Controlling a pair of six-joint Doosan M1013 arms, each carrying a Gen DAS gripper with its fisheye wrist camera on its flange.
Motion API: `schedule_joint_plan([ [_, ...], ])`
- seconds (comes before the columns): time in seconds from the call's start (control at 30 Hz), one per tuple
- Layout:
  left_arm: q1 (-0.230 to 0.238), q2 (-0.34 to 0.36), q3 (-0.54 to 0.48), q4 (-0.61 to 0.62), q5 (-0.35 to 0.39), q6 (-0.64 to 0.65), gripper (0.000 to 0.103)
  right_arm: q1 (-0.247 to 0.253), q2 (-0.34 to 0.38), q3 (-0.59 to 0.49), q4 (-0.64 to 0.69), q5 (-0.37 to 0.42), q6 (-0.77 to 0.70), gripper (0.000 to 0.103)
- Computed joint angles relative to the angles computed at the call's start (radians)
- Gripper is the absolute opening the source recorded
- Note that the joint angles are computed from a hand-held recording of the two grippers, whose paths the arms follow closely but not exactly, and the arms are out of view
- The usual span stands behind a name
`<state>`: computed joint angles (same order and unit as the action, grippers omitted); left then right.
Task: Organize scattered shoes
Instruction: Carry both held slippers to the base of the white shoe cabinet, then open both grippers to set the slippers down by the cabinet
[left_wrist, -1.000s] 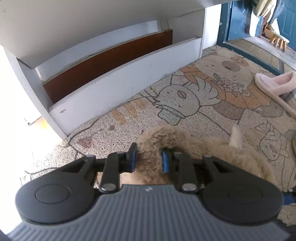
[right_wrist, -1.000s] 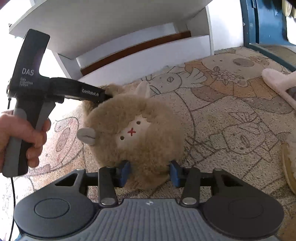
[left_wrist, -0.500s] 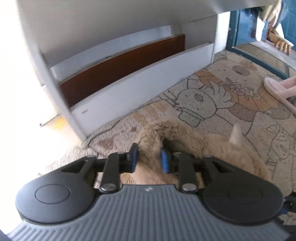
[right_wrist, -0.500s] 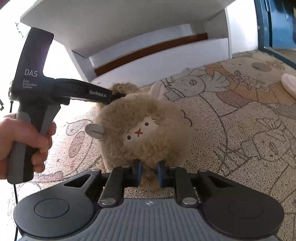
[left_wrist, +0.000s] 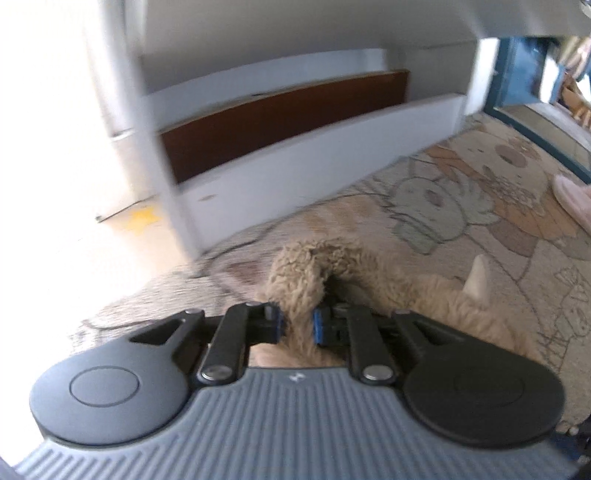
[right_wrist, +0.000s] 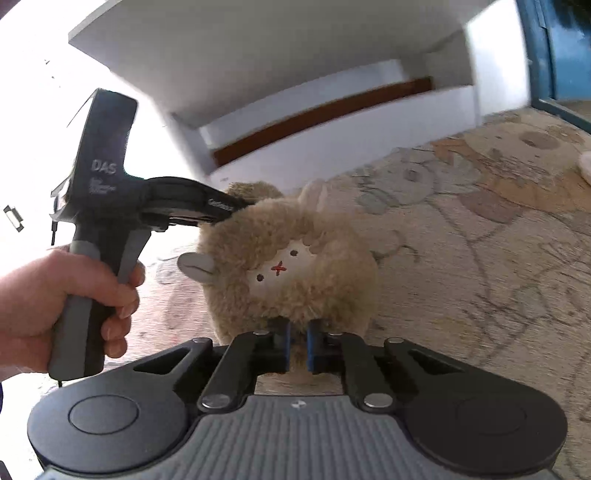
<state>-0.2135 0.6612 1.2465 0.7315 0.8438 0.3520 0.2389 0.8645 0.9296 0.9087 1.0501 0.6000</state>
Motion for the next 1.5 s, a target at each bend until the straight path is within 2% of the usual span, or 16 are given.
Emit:
schedule_joint_plan([
  [0.2, 0.026, -0.040, 0.070, 0.015, 0.032, -0.068, 0.014, 0.037, -0.010, 0.014, 0.000, 0.030, -0.042, 0.008],
  [0.43, 0.044, -0.047, 0.082, 0.039, 0.052, -0.089, 0.014, 0.080, -0.012, 0.012, -0.025, 0.005, -0.073, 0.008],
  [0.73, 0.047, -0.041, 0.074, 0.054, 0.073, -0.091, 0.017, 0.089, 0.001, -0.005, -0.024, 0.009, -0.056, 0.010],
  [0.77, 0.044, -0.042, 0.071, 0.062, 0.083, -0.094, 0.026, 0.088, 0.001, -0.004, -0.023, 0.009, -0.054, 0.010],
  [0.8, 0.041, -0.042, 0.068, 0.071, 0.093, -0.097, 0.044, 0.087, 0.001, -0.004, -0.022, 0.010, -0.052, 0.011],
  [0.87, 0.033, -0.039, 0.058, 0.088, 0.127, -0.092, 0.062, 0.081, 0.002, -0.006, -0.012, 0.015, -0.037, 0.012],
  [1.0, 0.018, -0.032, 0.027, 0.088, 0.189, -0.058, 0.084, 0.073, -0.013, 0.015, -0.009, -0.011, -0.042, 0.018],
  [1.17, -0.002, -0.039, 0.016, 0.085, 0.188, -0.030, 0.094, 0.062, -0.025, 0.029, -0.022, -0.043, -0.021, 0.021],
  [1.27, -0.013, -0.040, 0.009, 0.074, 0.172, -0.017, 0.097, 0.049, -0.031, 0.038, -0.036, -0.070, 0.005, 0.026],
  [1.37, -0.025, -0.035, -0.004, 0.057, 0.154, 0.004, 0.098, 0.038, -0.042, 0.051, -0.059, -0.097, 0.028, 0.037],
  [1.47, -0.038, -0.029, -0.017, 0.035, 0.132, 0.027, 0.099, 0.029, -0.052, 0.067, -0.078, -0.118, 0.049, 0.053],
  [1.5, -0.041, -0.027, -0.021, 0.032, 0.126, 0.033, 0.100, 0.026, -0.056, 0.073, -0.085, -0.128, 0.056, 0.063],
])
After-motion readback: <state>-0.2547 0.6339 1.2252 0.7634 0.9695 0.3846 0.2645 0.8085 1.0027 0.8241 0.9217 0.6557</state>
